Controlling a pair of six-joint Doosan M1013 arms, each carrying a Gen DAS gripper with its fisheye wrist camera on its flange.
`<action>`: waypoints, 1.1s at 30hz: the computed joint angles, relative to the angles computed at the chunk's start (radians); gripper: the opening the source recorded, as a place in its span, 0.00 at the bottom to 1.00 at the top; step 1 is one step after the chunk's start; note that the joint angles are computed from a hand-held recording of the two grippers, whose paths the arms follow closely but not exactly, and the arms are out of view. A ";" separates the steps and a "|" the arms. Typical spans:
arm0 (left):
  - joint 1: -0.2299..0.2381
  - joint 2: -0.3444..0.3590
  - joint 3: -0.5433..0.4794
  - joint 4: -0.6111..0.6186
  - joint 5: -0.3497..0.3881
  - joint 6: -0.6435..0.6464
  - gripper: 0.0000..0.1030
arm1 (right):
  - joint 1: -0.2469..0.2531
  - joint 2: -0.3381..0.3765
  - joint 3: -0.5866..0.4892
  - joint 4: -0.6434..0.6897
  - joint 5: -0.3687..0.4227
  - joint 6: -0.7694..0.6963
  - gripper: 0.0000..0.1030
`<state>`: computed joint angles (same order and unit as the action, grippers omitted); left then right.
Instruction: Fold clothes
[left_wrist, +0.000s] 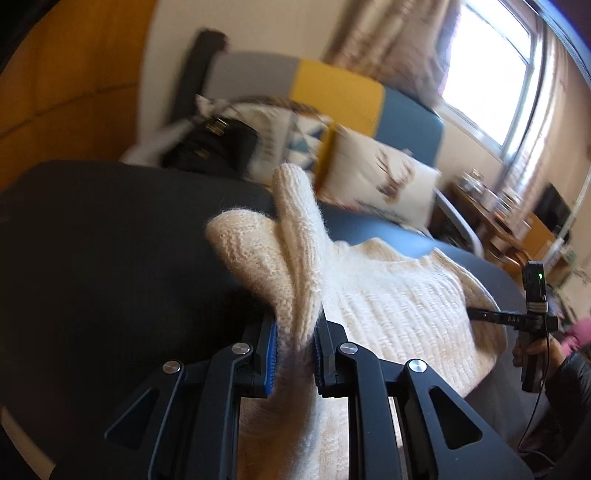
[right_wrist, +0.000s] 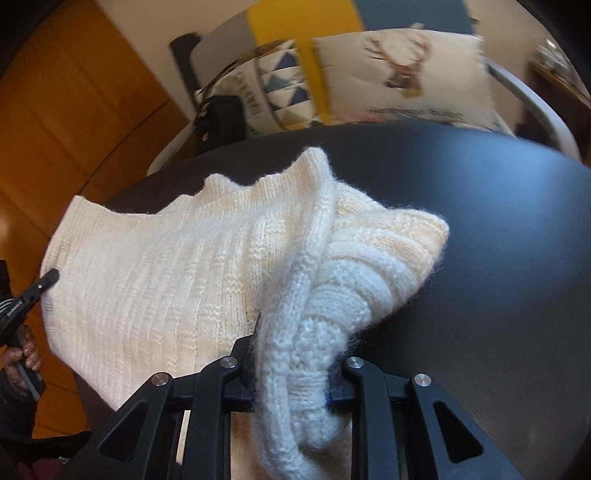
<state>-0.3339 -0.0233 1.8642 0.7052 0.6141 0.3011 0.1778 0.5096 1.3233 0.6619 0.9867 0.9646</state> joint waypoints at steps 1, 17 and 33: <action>-0.012 -0.016 0.014 0.061 0.030 -0.062 0.15 | 0.023 0.013 -0.026 -0.013 0.003 -0.008 0.20; 0.001 -0.109 0.128 -0.046 0.251 -0.232 0.20 | 0.257 0.267 -0.508 -0.315 0.208 0.026 0.29; -0.046 -0.177 0.139 -0.195 0.411 -0.096 0.31 | 0.140 0.230 -0.440 -0.053 0.265 0.110 0.34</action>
